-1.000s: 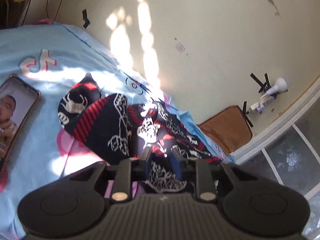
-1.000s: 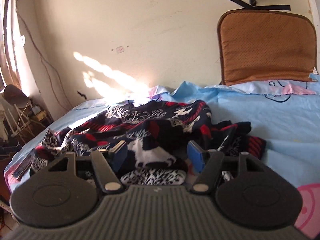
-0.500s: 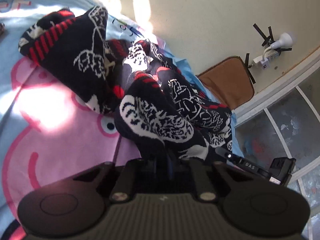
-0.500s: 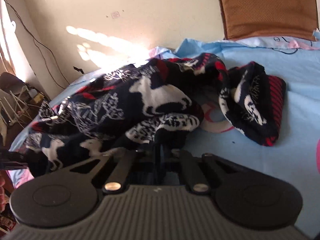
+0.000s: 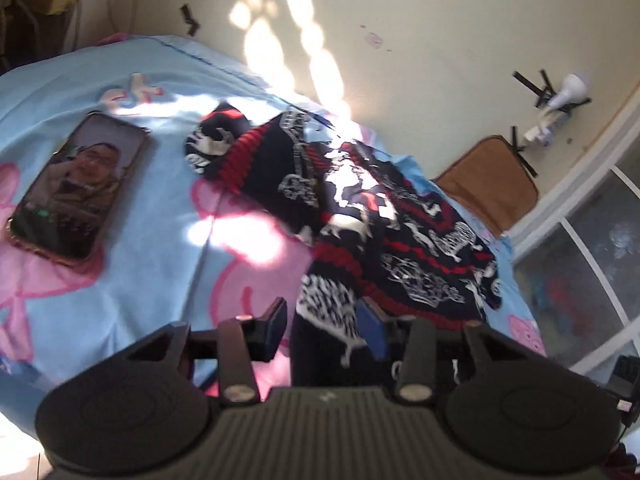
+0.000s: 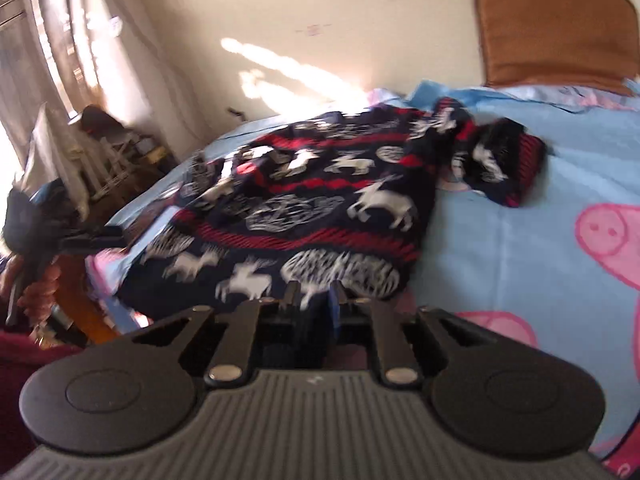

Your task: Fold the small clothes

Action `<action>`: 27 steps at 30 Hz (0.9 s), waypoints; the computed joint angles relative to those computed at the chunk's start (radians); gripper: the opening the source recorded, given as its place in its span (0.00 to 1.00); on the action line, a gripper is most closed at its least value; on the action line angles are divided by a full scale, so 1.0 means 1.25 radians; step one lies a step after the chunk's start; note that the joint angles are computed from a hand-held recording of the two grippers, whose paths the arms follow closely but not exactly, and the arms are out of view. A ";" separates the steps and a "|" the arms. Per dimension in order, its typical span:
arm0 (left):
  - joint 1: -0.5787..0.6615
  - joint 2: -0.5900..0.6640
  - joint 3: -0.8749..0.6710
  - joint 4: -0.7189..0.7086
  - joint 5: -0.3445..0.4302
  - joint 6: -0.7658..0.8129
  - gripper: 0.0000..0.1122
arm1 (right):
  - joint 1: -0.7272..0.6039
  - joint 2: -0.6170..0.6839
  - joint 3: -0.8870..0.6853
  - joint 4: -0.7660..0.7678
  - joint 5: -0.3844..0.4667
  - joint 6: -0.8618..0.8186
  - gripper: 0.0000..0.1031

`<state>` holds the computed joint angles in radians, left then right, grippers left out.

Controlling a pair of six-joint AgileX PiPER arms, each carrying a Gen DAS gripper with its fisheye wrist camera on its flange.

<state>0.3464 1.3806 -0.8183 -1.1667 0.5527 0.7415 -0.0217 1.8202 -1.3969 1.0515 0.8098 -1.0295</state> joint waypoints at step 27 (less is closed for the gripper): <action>-0.073 0.286 -0.316 0.133 -0.119 -0.267 0.62 | -0.103 0.435 -0.712 -0.938 -0.313 1.152 0.08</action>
<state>0.2557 1.7376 -1.2131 -1.0001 0.4033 0.4075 -0.1510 2.3643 -2.2874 -0.1206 0.4184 0.4110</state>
